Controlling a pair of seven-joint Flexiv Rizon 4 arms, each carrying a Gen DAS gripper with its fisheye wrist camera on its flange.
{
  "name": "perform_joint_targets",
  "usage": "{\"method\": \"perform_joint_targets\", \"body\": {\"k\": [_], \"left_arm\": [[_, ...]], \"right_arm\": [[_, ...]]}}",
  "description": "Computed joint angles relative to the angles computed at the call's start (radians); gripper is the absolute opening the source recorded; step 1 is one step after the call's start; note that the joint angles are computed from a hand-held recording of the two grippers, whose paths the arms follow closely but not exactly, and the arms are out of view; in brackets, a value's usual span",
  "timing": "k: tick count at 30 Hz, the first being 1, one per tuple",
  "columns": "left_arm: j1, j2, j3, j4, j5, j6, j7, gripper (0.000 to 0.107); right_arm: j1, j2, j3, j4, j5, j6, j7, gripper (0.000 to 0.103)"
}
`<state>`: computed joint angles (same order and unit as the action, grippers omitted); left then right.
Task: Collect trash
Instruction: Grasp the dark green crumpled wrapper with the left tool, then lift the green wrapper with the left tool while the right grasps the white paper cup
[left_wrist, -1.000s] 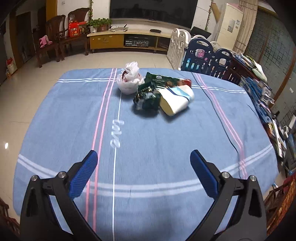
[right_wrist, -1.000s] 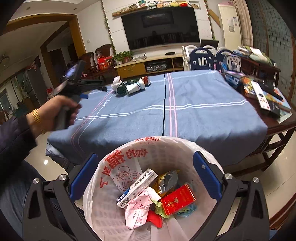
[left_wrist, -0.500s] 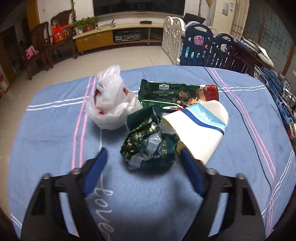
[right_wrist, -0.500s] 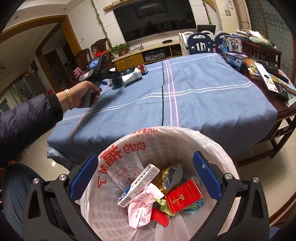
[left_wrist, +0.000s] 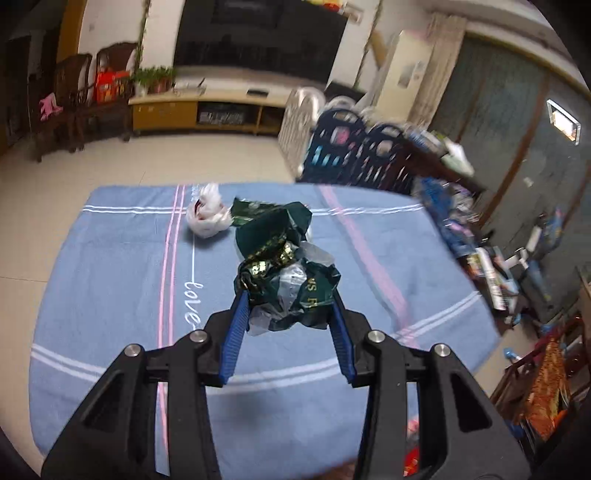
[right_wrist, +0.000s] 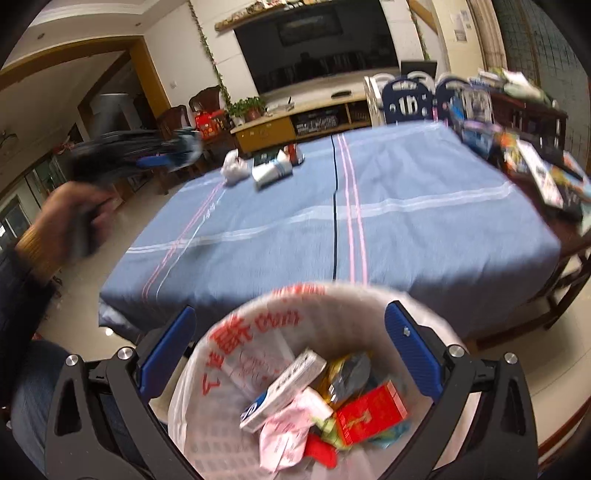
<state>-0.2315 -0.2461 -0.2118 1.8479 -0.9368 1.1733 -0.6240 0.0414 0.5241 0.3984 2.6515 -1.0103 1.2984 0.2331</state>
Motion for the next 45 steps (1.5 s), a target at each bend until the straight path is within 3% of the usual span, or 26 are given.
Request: {"method": "perform_joint_targets", "body": {"k": [2,5,7,9,12,16,21,26,31,35,37,38,39,42,45], "left_arm": [[-0.027,0.111,-0.005,0.13,-0.191,0.031,0.148,0.044],[-0.069,0.184,0.008,0.22,-0.326,0.056,0.197,0.044],[-0.092,0.195,0.038,0.233,-0.357,0.057,0.181,0.044],[-0.107,0.178,0.056,0.213,-0.401,0.099,0.186,0.044],[-0.118,0.16,0.067,0.184,-0.475,0.185,0.231,0.044],[-0.099,0.116,0.079,0.143,-0.475,0.214,0.179,0.044],[-0.063,0.086,0.076,0.112,-0.416,0.214,0.1,0.044],[-0.028,0.057,0.063,0.068,-0.361,0.178,0.017,0.044],[-0.003,0.048,0.055,0.055,-0.334,0.151,-0.002,0.044],[0.002,0.044,0.051,0.058,-0.292,0.139,-0.037,0.044],[0.006,0.04,0.047,0.056,-0.283,0.138,-0.036,0.044],[0.007,0.038,0.047,0.054,-0.273,0.136,-0.041,0.044],[0.01,0.035,0.046,0.051,-0.261,0.13,-0.05,0.044],[0.014,0.034,0.041,0.05,-0.25,0.126,-0.063,0.044],[0.016,0.038,0.038,0.052,-0.251,0.122,-0.059,0.044]], "right_arm": [[-0.025,0.007,-0.02,-0.034,-0.031,0.002,-0.031,0.1],[-0.011,-0.027,-0.049,-0.127,0.003,-0.067,-0.17,0.1],[0.065,-0.103,-0.073,-0.222,0.134,-0.191,-0.353,0.1],[0.058,-0.208,-0.09,-0.317,0.09,-0.231,-0.416,0.1],[0.082,-0.364,-0.149,-0.421,0.081,-0.21,-0.483,0.1],[0.138,-0.609,-0.24,-0.606,0.162,-0.212,-0.604,0.1],[0.19,-0.84,-0.326,-0.845,0.295,-0.275,-0.761,0.1],[0.246,-1.012,-0.386,-1.049,0.345,-0.381,-0.931,0.1],[0.264,-1.138,-0.402,-1.208,0.422,-0.484,-1.111,0.1],[0.276,-1.181,-0.424,-1.256,0.462,-0.512,-1.141,0.098],[0.278,-1.17,-0.428,-1.235,0.472,-0.495,-1.135,0.078],[0.274,-1.162,-0.425,-1.222,0.485,-0.478,-1.131,0.059],[0.267,-1.141,-0.42,-1.191,0.5,-0.444,-1.115,0.049],[0.258,-1.07,-0.416,-1.085,0.51,-0.344,-1.08,0.049],[0.263,-1.006,-0.414,-1.008,0.49,-0.317,-1.076,0.051]]}}
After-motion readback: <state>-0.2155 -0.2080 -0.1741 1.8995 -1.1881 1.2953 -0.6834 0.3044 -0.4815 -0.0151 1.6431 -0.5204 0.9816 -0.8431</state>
